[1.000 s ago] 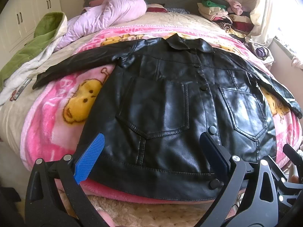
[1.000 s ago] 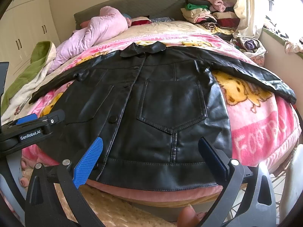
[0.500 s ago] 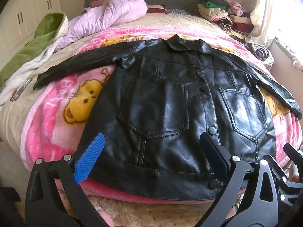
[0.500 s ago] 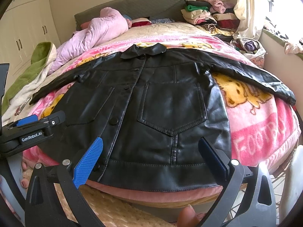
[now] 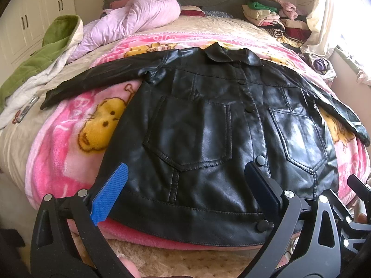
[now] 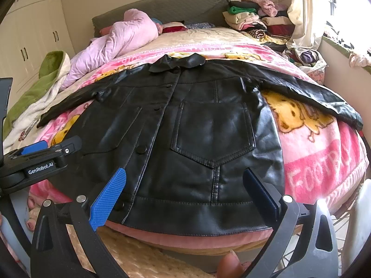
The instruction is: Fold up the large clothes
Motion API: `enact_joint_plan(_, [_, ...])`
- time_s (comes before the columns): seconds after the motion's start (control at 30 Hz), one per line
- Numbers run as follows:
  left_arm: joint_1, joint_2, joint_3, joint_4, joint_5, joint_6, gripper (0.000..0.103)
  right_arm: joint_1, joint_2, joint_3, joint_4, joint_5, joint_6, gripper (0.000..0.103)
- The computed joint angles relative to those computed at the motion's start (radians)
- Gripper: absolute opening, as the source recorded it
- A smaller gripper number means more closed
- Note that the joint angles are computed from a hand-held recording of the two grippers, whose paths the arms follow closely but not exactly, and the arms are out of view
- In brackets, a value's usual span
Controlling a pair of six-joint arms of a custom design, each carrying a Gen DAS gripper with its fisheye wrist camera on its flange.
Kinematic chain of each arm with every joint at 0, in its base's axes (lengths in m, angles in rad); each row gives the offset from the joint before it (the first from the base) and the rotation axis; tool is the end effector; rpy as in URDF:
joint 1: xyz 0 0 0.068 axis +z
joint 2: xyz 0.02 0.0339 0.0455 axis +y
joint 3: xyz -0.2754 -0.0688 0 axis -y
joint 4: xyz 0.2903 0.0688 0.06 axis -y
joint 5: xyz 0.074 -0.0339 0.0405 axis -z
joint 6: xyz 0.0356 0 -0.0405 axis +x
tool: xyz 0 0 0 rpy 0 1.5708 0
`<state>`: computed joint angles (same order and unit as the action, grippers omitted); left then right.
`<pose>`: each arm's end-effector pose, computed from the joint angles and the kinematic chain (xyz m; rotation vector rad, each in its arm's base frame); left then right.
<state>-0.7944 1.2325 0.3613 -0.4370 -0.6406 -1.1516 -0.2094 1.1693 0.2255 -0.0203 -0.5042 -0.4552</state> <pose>0.1470 -0.1193 0.0908 -0.5439 2.4052 0.1910 0.1906 -0.0229 0.0807 -0.4848 2.3509 0.3383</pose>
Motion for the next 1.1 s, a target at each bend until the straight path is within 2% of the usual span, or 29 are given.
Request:
enact_joint_plan(0.5, [0.085,0.022,0.014,0.055,0.045,0.117,0.094,0.068,0.081,0.074,0.011,0.013,0.065,0.099])
enact_joint_plan(0.8, [0.271,0.011,0.062,0.114,0.111,0.345,0.094,0.13,0.2,0.231,-0.001,0.01,0.145,0.099])
enact_joint_plan(1.1, [0.468,0.128,0.197,0.159,0.205,0.534,0.094,0.154,0.356,0.424,0.004,0.024,0.23,0.099])
